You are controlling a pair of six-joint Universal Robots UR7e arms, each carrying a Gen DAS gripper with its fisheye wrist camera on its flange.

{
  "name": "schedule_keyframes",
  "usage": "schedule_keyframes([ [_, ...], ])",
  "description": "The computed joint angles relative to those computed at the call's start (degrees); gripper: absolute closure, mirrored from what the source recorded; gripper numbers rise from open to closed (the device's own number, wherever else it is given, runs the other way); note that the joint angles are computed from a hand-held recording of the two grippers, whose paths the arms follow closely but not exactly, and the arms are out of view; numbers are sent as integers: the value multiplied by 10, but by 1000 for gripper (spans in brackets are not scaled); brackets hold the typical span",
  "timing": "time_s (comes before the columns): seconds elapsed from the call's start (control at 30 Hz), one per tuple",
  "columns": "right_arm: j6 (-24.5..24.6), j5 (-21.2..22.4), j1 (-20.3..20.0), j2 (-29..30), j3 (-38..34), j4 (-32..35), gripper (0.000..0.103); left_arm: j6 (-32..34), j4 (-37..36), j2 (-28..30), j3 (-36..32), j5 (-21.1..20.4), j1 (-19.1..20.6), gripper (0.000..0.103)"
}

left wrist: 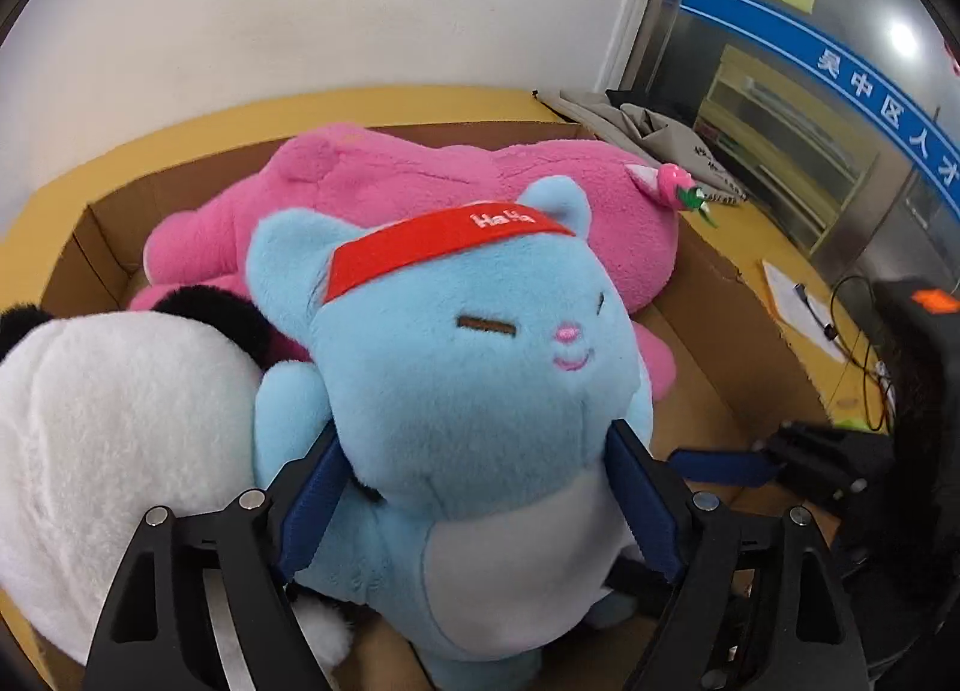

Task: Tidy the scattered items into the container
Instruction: 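Lift the light-blue bear and lower it into the box beside the white plush, then open both grippers and pull back from the light-blue bear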

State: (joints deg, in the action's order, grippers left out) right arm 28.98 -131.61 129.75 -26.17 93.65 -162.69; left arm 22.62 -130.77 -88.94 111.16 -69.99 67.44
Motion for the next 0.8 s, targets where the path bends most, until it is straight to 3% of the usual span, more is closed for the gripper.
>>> schedule_keyframes([
  [0.13, 2, 7, 6, -25, 53, -66, 28, -26, 41, -28, -3, -19, 10, 17],
  [0.33, 39, -87, 38, -19, 53, -19, 24, -51, 62, -86, 51, 28, 11, 17],
  [0.5, 82, -103, 64, -15, 47, 25, 23, -50, 56, -146, 97, 16, 13, 20],
  [0.7, 139, -144, 113, -36, 85, 47, 23, -108, 104, -239, 137, 22, -24, 20],
  [0.8, 170, -192, 150, -51, 97, 58, 23, -130, 113, -307, 157, 66, -79, 12],
])
